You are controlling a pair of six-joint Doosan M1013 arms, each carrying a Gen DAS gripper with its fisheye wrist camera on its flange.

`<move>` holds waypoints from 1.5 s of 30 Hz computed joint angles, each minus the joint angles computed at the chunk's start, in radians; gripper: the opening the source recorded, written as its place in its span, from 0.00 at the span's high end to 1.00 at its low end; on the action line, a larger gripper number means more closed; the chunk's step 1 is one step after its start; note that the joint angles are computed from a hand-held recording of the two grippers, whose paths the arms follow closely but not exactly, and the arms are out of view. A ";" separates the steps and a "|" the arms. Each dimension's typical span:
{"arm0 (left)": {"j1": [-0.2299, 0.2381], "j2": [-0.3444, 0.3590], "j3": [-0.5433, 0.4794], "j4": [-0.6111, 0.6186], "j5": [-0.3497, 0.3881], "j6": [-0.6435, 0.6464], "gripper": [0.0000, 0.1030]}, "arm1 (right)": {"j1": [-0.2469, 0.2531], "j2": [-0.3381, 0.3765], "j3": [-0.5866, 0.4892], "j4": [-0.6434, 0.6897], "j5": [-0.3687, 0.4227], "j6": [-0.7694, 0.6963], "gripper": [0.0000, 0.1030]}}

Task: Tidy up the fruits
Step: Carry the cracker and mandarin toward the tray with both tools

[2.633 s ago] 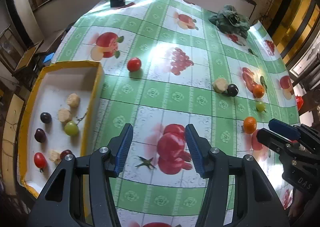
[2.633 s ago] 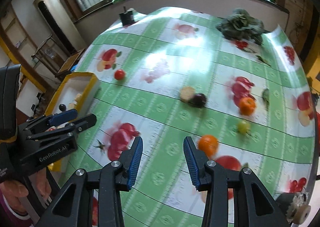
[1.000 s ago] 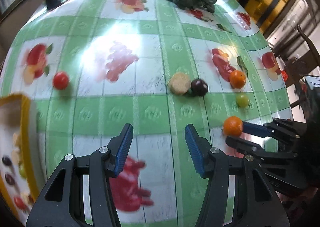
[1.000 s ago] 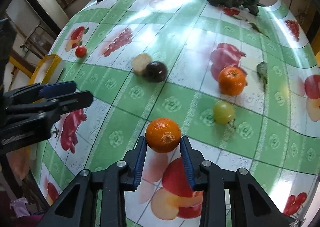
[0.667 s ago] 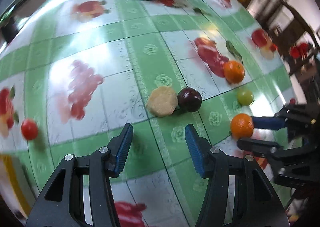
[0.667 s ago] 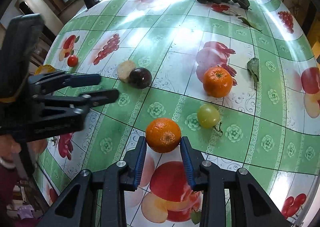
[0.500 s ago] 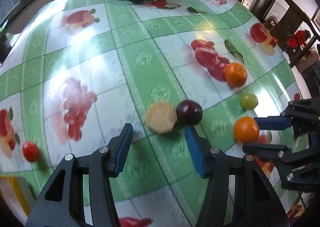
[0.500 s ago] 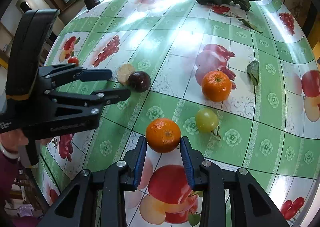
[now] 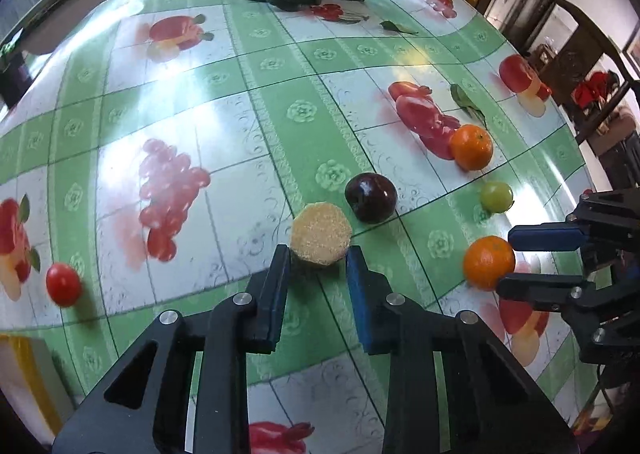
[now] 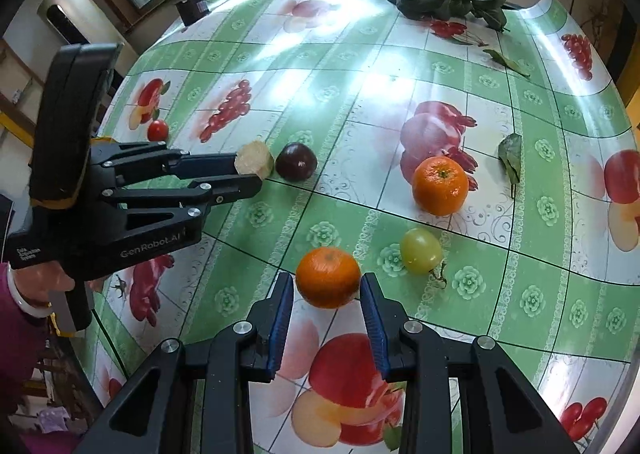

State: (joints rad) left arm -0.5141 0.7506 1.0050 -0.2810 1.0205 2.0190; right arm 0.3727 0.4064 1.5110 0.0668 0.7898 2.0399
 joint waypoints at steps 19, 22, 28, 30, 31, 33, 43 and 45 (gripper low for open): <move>0.022 -0.148 0.218 -0.047 -0.078 -0.118 0.73 | 0.033 0.025 -0.014 -0.076 0.003 0.041 0.63; 0.024 -0.165 0.238 -0.046 -0.093 -0.139 0.73 | 0.025 0.040 -0.028 -0.078 0.029 0.046 0.66; 0.031 -0.199 0.277 -0.017 -0.138 -0.211 0.73 | 0.025 0.012 -0.011 -0.020 0.007 0.021 0.66; 0.032 -0.210 0.288 0.009 -0.155 -0.242 0.73 | 0.034 0.002 -0.013 -0.010 -0.009 0.016 0.66; 0.033 -0.215 0.292 0.024 -0.161 -0.261 0.73 | 0.038 0.001 -0.017 -0.009 -0.012 0.012 0.66; 0.035 -0.222 0.297 0.048 -0.167 -0.298 0.73 | 0.054 0.001 -0.033 -0.020 -0.015 0.005 0.66; 0.067 -0.276 0.356 0.159 -0.206 -0.447 0.73 | 0.118 0.041 -0.128 -0.044 -0.004 -0.013 0.66; 0.078 -0.287 0.369 0.171 -0.212 -0.462 0.73 | 0.127 0.050 -0.143 -0.043 -0.003 -0.021 0.66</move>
State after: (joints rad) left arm -0.4356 0.4640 1.3737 -0.1098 0.8081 1.5571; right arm 0.4994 0.4561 1.3678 0.0237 0.7865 2.0188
